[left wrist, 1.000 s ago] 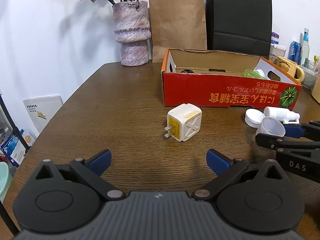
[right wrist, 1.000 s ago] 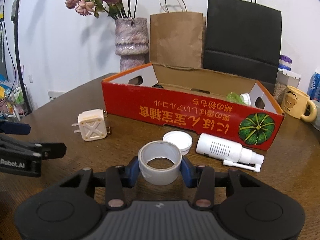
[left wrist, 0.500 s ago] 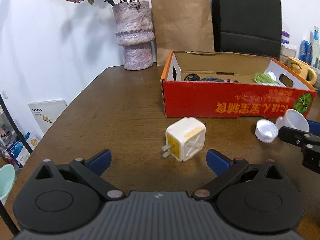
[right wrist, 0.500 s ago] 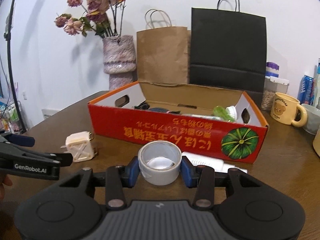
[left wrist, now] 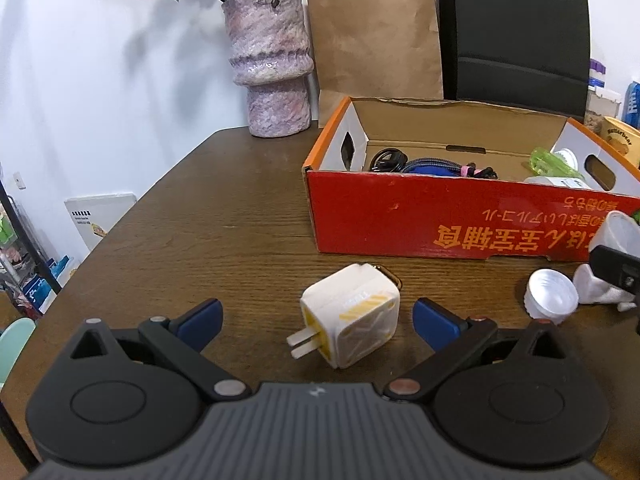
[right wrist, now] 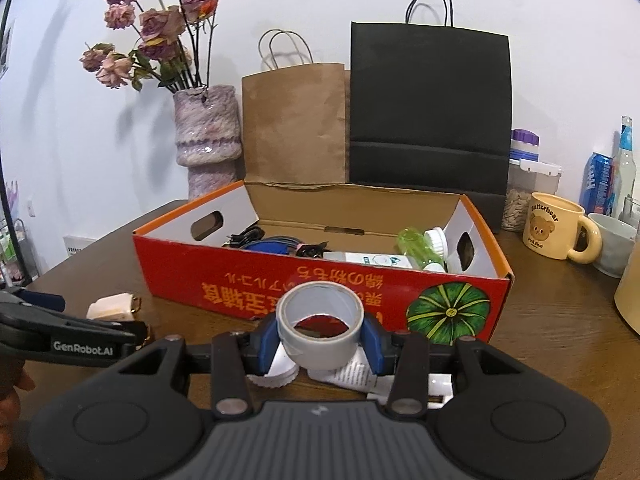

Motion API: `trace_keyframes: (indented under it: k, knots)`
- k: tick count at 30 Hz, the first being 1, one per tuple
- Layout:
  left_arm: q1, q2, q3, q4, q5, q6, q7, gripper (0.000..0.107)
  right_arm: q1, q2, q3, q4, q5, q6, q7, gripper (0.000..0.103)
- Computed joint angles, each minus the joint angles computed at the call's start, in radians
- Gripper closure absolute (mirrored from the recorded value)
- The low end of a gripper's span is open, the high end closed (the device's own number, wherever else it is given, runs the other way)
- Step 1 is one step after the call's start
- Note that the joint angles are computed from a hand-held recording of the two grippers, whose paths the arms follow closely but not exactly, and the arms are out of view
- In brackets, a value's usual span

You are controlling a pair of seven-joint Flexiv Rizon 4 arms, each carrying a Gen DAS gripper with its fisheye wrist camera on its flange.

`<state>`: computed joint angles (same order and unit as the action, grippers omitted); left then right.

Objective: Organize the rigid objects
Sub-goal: 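Grasp the white plug charger with the left gripper while the right grasps the white tape roll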

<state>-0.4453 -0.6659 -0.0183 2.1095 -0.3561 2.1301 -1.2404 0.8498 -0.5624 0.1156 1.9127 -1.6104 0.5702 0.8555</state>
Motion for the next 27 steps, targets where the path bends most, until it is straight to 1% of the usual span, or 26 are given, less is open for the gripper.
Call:
trace_keyframes:
  k: [2, 5, 8, 10, 11, 12, 13, 14, 17, 23, 24, 27]
  knots:
    - [-0.020, -0.012, 0.014, -0.017, -0.026, -0.011, 0.009, 0.004, -0.002, 0.000, -0.001, 0.001, -0.002, 0.001, 0.003, 0.060]
    - [-0.018, -0.020, 0.009, -0.029, -0.027, -0.023, 0.008, 0.004, -0.005, 0.000, -0.001, 0.001, -0.006, 0.006, 0.005, 0.060]
    - [0.003, -0.022, -0.008, -0.030, 0.001, -0.021, -0.003, 0.012, -0.002, -0.001, -0.001, 0.001, -0.009, 0.002, 0.003, 0.060]
    - [0.007, -0.023, -0.012, -0.031, 0.012, -0.023, -0.006, 0.021, -0.002, -0.002, 0.000, 0.000, -0.007, 0.002, 0.001, 0.060]
    - [0.013, -0.022, -0.016, -0.032, 0.019, -0.028, -0.009, 0.031, -0.001, -0.002, 0.000, 0.000, -0.006, 0.001, 0.001, 0.060]
    - [0.040, -0.020, -0.038, -0.031, 0.045, -0.037, -0.019, 0.042, -0.001, -0.002, 0.001, 0.000, -0.005, 0.001, 0.001, 0.060]
    - [0.076, -0.016, -0.068, -0.027, 0.081, -0.045, -0.036, 0.047, 0.000, -0.002, 0.001, 0.000, -0.005, -0.001, 0.000, 0.060]
    - [0.099, -0.015, -0.085, -0.026, 0.106, -0.048, -0.051, 0.048, 0.002, -0.002, 0.001, -0.001, -0.004, -0.004, 0.000, 0.060]
    - [0.115, -0.014, -0.090, -0.021, 0.141, -0.046, -0.079, 0.049, 0.006, -0.001, 0.001, 0.001, -0.004, -0.010, -0.001, 0.060]
    - [0.104, -0.010, -0.071, -0.013, 0.162, -0.024, -0.106, 0.050, 0.009, 0.001, 0.002, 0.004, -0.007, -0.019, 0.000, 0.060]
    - [0.103, -0.008, -0.070, -0.009, 0.165, -0.017, -0.110, 0.055, 0.010, 0.002, 0.002, 0.004, -0.008, -0.022, 0.000, 0.060]
    - [0.105, 0.000, -0.072, -0.002, 0.171, -0.011, -0.117, 0.056, 0.011, 0.003, 0.003, 0.006, -0.013, -0.026, 0.005, 0.061]
